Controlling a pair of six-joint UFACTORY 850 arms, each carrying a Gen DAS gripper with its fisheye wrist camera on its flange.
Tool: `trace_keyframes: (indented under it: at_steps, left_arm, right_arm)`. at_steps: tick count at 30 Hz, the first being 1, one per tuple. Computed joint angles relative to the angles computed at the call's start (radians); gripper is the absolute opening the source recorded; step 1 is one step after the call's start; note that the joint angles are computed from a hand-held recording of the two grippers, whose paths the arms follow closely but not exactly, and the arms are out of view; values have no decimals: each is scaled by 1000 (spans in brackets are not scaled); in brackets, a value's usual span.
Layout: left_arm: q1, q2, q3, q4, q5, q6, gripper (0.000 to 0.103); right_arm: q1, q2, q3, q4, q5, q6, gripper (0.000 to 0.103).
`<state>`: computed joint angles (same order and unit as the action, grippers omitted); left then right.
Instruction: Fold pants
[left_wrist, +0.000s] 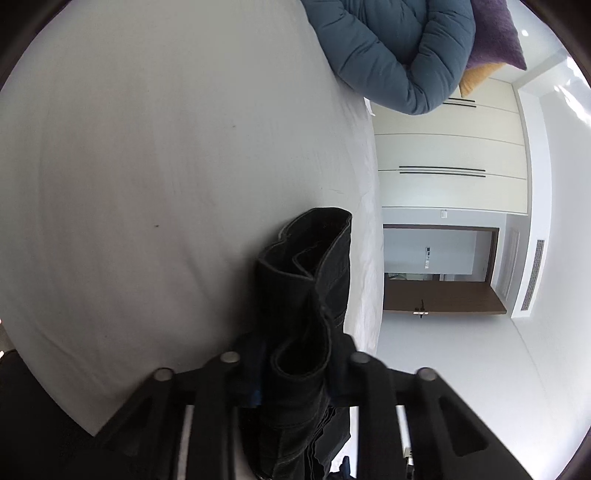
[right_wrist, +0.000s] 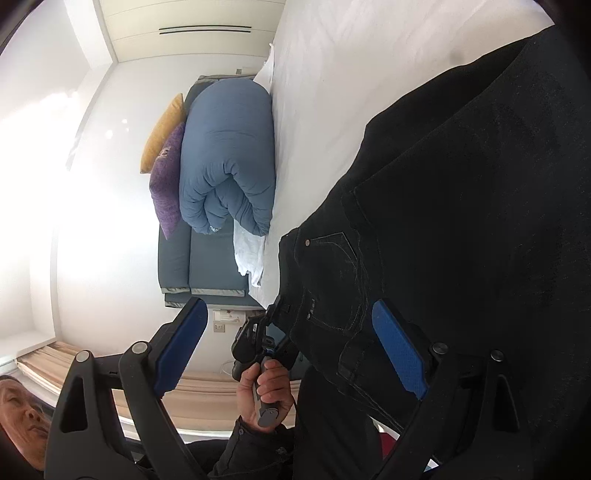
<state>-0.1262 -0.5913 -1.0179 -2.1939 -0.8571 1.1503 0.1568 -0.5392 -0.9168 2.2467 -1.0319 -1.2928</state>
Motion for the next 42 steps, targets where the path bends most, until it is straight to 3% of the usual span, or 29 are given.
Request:
trace_keyframes:
  at_steps: [5,11,15,18,24,28,33,37,40,41,42]
  left_arm:
    - [-9,30,10,-13,25,64,14]
    - [-45,83,-13,2,93,133,13]
    - [-94,145,-37,37,168,204,13]
    - [-162,195,-68,88,233,288,13]
    - [-372,218,-140,207,346,456,13]
    - [-508,166,-175,371,416,449,13]
    - [-583,122,-192,513,477,346,13]
    - [-618,130,-195,531,548,401,13]
    - [-641,129,-207,529,597,448,13]
    - [-647,126,-213,539,609,447,13]
    - [-653,126,-211,535,618,459,13]
  right_arm:
    - [10,-18,-48,-182,216,172,88]
    - [35,-16,-58,-166,296,137,90]
    - [31,33,-9,-87,284,118,90]
    - [18,95,50,4,227,16,90]
    - [-38,162,85,-57,185,53,90]
    - [-67,174,93,-100,163,65,90]
    - [-92,173,98,-179,179,125,90]
    - [-100,151,112,-187,191,157,90]
    - [-85,136,92,-221,248,164,89]
    - [-81,131,83,-235,271,177,77]
    - [-77,128,79,-232,286,167,52]
